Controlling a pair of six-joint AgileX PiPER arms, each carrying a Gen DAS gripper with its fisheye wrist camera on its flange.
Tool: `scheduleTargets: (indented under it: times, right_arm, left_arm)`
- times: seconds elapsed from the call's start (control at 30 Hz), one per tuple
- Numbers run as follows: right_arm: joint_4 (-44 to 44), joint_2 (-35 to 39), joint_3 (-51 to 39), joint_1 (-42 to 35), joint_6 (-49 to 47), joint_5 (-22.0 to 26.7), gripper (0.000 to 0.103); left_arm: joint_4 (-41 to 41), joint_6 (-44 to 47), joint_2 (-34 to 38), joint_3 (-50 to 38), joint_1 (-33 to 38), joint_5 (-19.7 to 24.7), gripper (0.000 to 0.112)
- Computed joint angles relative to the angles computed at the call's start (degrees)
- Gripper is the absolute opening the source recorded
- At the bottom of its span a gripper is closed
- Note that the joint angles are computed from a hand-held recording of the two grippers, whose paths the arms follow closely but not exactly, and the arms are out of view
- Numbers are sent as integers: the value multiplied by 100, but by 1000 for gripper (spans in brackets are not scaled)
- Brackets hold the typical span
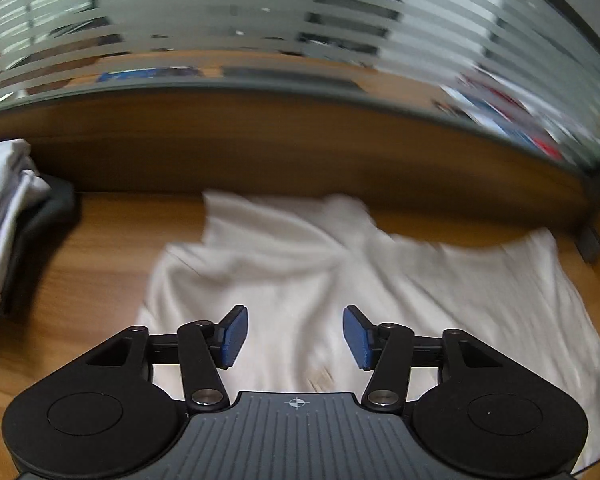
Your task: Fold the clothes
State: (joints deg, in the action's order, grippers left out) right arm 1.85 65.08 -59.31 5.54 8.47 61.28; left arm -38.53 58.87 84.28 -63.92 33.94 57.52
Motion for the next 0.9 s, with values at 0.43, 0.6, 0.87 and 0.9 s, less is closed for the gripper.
scheduleTargets:
  times: [0.43, 0.6, 0.87, 0.9]
  right_arm:
    - [214, 2848, -2025, -845, -706, -799, 48]
    - [246, 3580, -2539, -963, -693, -833, 48]
    - [144, 4420, -3336, -1011, -587, -894, 56]
    - [94, 4500, -3426, -1003, -575, -882, 56]
  left_arm:
    - [735, -1899, 2294, -2211, -962, -570, 69]
    - [1020, -2128, 2935, -2749, -1291, -862, 75]
    - [1100, -2236, 3237, -2835, -1532, -1092, 74]
    - [1072, -2153, 3195, -2738, -1556, -1166, 74]
